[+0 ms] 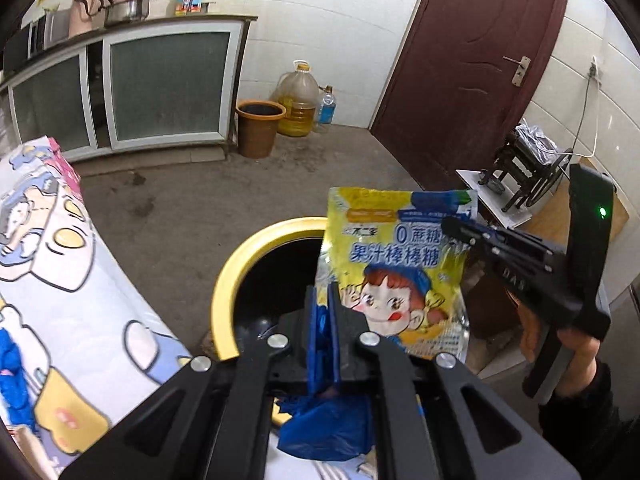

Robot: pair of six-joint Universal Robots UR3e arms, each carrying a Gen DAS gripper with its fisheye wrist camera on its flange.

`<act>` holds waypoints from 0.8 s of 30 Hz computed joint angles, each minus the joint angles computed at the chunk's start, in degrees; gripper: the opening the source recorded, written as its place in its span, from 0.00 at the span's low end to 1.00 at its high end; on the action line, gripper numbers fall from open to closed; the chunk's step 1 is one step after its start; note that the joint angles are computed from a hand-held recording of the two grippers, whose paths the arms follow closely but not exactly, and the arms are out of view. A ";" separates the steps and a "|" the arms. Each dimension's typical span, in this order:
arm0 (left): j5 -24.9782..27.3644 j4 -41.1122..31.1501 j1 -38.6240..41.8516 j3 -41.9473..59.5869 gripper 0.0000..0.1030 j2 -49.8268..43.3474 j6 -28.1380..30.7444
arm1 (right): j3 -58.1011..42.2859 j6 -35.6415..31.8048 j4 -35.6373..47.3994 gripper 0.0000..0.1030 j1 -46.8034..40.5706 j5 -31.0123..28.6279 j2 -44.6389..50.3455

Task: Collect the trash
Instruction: 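Carry the candy bag and glove to the yellow bin and open both grippers, then move both grippers back over the table toward the remaining trash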

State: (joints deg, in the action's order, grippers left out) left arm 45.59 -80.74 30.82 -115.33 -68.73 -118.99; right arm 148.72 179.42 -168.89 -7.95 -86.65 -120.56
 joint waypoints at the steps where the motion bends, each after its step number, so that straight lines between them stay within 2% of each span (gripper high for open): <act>1: 0.11 1.74 -0.78 -0.46 0.05 -0.46 -1.31 | -1.40 1.18 -1.58 0.06 2.43 -2.53 3.21; 2: 0.02 3.67 -1.64 -1.04 0.09 -1.17 -2.65 | -2.11 1.43 -2.36 0.06 3.43 -4.03 5.04; 3: -0.10 4.06 -2.13 -0.91 0.23 -1.81 -3.33 | -2.59 2.43 -3.98 0.08 4.74 -6.25 7.02; 4: -0.42 4.41 -2.55 -0.71 0.34 -2.61 -4.02 | -2.66 2.23 -3.93 0.09 4.21 -6.06 7.35; 5: -0.65 4.94 -2.43 -0.91 0.61 -2.48 -4.78 | -3.10 2.17 -2.55 0.14 3.48 -5.40 7.33; 6: -1.39 6.21 -1.83 -1.93 0.80 -1.80 -5.44 | -3.32 2.56 -1.93 0.28 3.16 -5.72 7.35; 7: -2.51 7.09 -0.76 -3.05 0.86 -0.72 -5.67 | -3.25 2.71 -1.58 0.38 2.51 -5.69 7.04; 8: -3.04 6.82 0.03 -3.52 0.89 0.01 -5.32 | -2.57 2.51 -1.76 0.56 1.50 -4.94 6.17; 10: -4.19 4.12 1.99 -3.31 0.91 1.01 -3.25 | -1.26 2.22 -0.52 0.57 -0.49 -3.45 2.97; 12: -4.42 3.50 4.20 -3.91 0.92 2.35 -2.62 | -1.34 2.30 0.48 0.57 0.16 -4.88 1.87; 15: -5.44 -2.21 9.94 -3.55 0.92 4.94 1.54 | -1.24 2.82 2.37 0.57 1.23 -5.82 -0.95; 17: -6.53 -8.87 15.58 -2.44 0.92 7.24 6.80 | -0.91 3.55 2.77 0.57 2.39 -6.61 -2.68; 21: -8.48 -28.85 29.87 3.97 0.92 9.52 23.04 | -1.34 5.60 3.05 0.57 5.05 -7.18 -4.54; 24: -8.74 -44.64 40.74 12.05 0.92 7.16 36.21 | -3.01 7.87 2.04 0.57 9.54 -7.87 -3.44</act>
